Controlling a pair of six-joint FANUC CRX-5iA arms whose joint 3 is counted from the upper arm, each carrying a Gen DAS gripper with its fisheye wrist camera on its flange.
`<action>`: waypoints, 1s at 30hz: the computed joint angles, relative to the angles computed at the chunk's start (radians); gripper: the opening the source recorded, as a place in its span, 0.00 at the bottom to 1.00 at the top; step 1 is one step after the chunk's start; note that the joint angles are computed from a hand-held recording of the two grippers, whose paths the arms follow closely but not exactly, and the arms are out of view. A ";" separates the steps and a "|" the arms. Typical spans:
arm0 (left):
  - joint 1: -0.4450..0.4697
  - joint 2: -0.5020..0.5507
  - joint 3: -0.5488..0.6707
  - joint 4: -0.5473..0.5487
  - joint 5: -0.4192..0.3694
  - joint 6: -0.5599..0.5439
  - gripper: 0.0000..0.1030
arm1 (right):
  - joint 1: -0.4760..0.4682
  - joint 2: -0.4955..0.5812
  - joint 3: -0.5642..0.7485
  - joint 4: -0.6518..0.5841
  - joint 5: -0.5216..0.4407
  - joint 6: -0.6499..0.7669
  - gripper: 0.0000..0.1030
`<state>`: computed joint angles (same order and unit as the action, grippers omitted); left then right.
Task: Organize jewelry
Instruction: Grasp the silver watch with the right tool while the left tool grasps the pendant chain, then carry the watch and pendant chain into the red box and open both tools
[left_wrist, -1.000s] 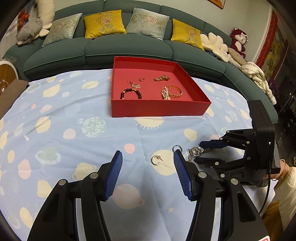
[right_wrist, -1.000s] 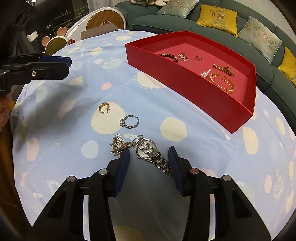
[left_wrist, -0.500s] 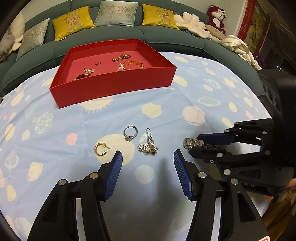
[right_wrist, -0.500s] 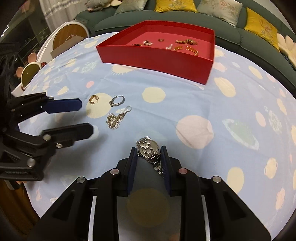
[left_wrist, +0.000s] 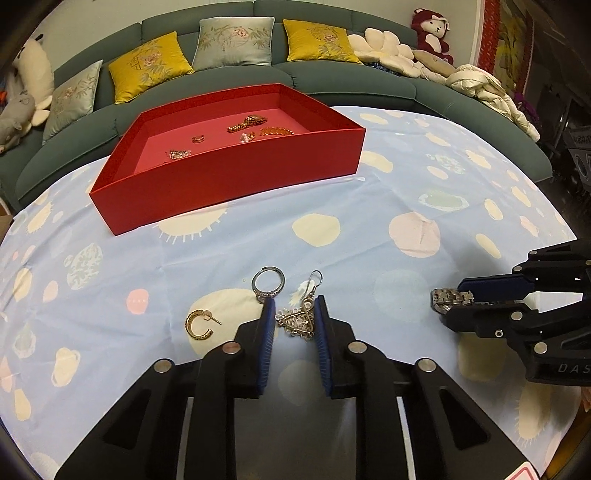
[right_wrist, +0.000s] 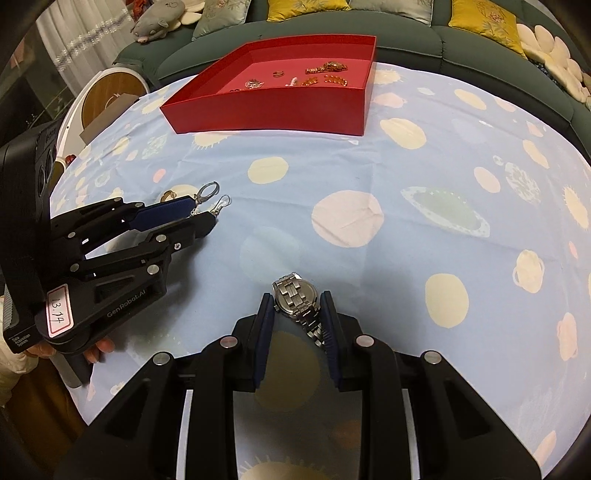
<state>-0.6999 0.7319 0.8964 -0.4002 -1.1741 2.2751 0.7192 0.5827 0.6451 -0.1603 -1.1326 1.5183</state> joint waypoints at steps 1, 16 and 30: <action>-0.001 0.000 0.001 -0.002 -0.001 -0.002 0.16 | 0.000 0.000 0.000 0.001 0.000 0.000 0.24; -0.005 -0.041 -0.039 0.025 0.061 -0.010 0.16 | -0.007 -0.032 -0.024 -0.005 0.045 -0.008 0.24; -0.006 -0.176 -0.106 -0.081 0.135 0.093 0.16 | 0.024 -0.055 0.027 0.014 0.171 -0.011 0.24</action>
